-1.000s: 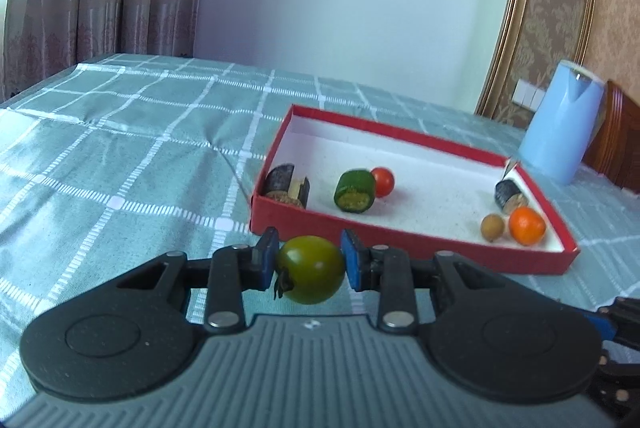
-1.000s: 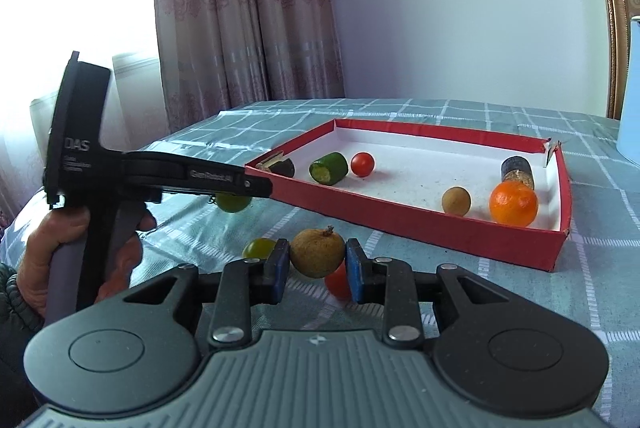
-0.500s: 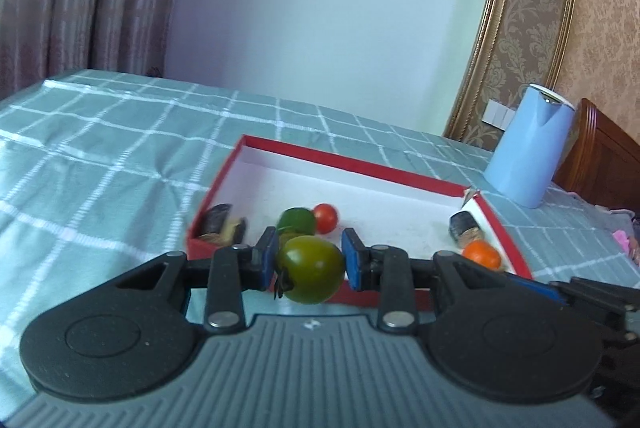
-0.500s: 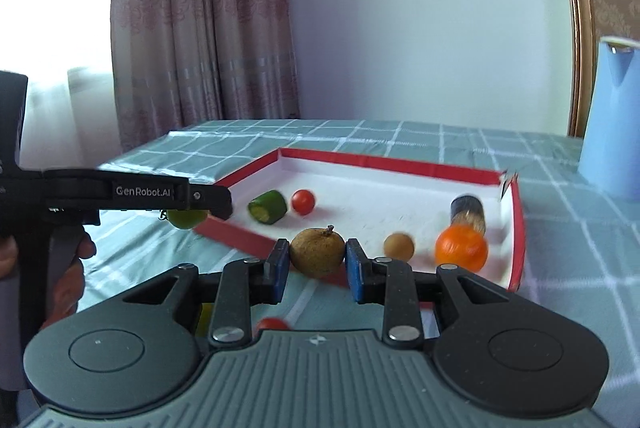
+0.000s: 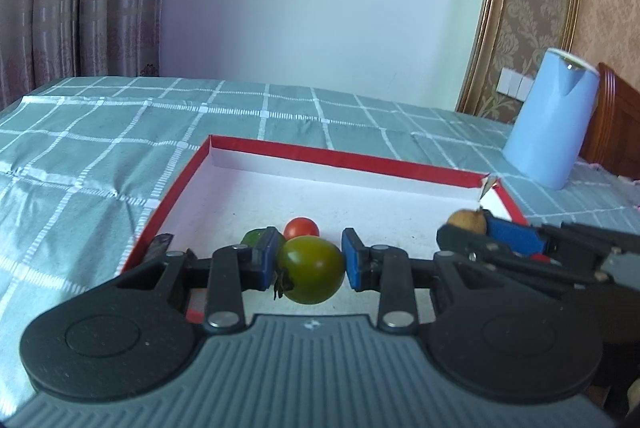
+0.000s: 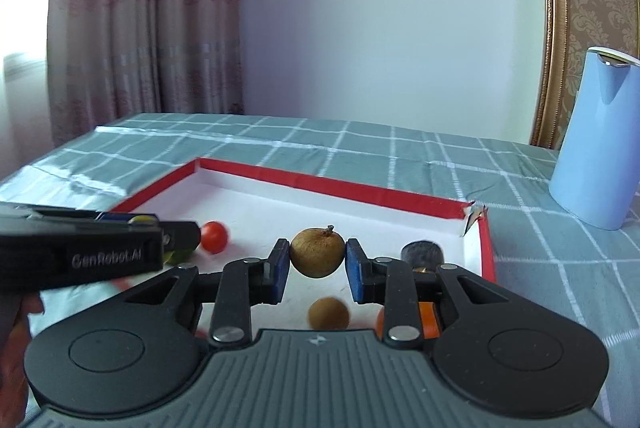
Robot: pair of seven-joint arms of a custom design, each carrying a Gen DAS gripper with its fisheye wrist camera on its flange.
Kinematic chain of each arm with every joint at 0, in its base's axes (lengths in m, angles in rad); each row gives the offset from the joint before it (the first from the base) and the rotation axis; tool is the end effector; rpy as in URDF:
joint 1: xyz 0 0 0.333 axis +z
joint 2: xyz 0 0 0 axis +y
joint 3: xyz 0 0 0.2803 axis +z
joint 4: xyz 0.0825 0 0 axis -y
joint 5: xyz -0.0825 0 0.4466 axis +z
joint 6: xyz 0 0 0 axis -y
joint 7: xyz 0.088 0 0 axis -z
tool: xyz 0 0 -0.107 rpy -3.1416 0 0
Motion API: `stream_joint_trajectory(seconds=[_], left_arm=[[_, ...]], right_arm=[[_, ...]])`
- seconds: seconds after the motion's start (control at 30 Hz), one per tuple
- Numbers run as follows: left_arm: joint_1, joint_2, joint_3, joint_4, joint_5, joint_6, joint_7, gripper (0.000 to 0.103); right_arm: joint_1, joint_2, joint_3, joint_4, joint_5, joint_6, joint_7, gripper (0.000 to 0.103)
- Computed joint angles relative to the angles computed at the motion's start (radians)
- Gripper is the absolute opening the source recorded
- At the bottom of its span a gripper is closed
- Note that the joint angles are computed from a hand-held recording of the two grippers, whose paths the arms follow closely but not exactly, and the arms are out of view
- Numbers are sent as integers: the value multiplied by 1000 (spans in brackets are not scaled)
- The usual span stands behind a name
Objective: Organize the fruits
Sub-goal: 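Carry the green tomato into the tray and open the left gripper while the right carries the longan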
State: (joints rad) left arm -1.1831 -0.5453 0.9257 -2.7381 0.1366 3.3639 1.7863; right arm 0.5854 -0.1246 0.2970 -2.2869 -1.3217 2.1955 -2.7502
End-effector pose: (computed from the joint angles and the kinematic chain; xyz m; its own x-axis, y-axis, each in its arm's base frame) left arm 0.4578 -0.1581 0.3705 -0.5201 -0.8414 0.1466 -0.4957 0.1577 -0.8540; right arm 0.3890 0.4183 0.3571 -0.2441 -0.9695 0.0211 -0.4558 0.0955 -0.8849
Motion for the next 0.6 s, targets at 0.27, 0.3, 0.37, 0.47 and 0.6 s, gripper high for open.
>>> stream_joint_trajectory(seconds=[0.27, 0.3, 0.37, 0.47, 0.6], left_arm=[[-52, 79, 26, 48, 34, 30, -64, 31], [-42, 97, 12, 53, 40, 36, -78, 31], [-39, 126, 4, 66, 58, 38, -102, 31], [-54, 137, 21, 78, 96, 37, -139, 31], [-73, 146, 48, 96, 139, 24, -176, 31]], right_arm=[[-23, 56, -35, 49, 14, 25, -67, 29], [-25, 61, -41, 53, 22, 37, -77, 29], [-28, 79, -50, 68, 38, 45, -95, 29], [-28, 96, -60, 80, 50, 47, -110, 29], [-30, 100, -71, 84, 57, 60, -111, 29]])
